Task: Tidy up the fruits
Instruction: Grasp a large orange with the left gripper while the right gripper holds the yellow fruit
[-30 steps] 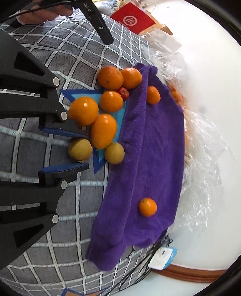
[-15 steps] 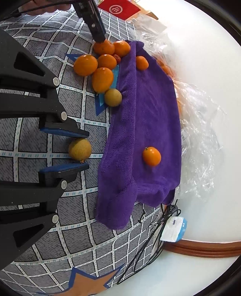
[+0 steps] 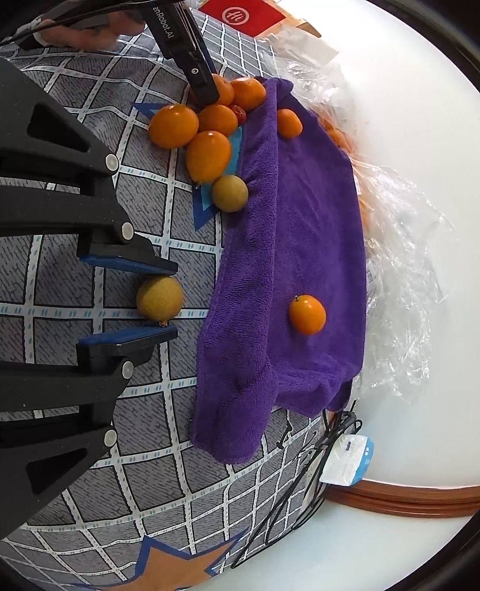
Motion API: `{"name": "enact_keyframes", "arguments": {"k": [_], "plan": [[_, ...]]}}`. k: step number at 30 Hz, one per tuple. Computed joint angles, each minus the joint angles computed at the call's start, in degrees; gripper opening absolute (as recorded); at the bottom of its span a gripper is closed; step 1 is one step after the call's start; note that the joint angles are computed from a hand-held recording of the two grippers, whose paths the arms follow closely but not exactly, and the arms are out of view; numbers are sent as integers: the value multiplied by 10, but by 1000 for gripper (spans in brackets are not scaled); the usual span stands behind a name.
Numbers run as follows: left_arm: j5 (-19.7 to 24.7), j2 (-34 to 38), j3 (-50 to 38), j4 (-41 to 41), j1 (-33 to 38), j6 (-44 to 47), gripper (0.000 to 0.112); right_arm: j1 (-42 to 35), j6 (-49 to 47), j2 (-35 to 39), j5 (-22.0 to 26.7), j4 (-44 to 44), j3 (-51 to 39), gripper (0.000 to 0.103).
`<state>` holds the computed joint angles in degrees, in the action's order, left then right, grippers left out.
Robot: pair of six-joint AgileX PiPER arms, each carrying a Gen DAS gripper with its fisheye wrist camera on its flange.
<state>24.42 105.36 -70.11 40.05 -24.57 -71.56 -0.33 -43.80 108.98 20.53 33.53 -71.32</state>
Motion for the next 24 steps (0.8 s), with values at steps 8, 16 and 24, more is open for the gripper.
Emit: {"name": "enact_keyframes", "arguments": {"k": [8,16,24], "plan": [[0,-3,2,16,-11,-11,39,-9,-61,-3,6,59,6,27],[-33,-29,42,125,-10,-144,39,-18,-129,-12,3,130,20,26],[-29,-40,58,204,-15,-230,39,9,2,-4,-11,-16,7,27]]}}
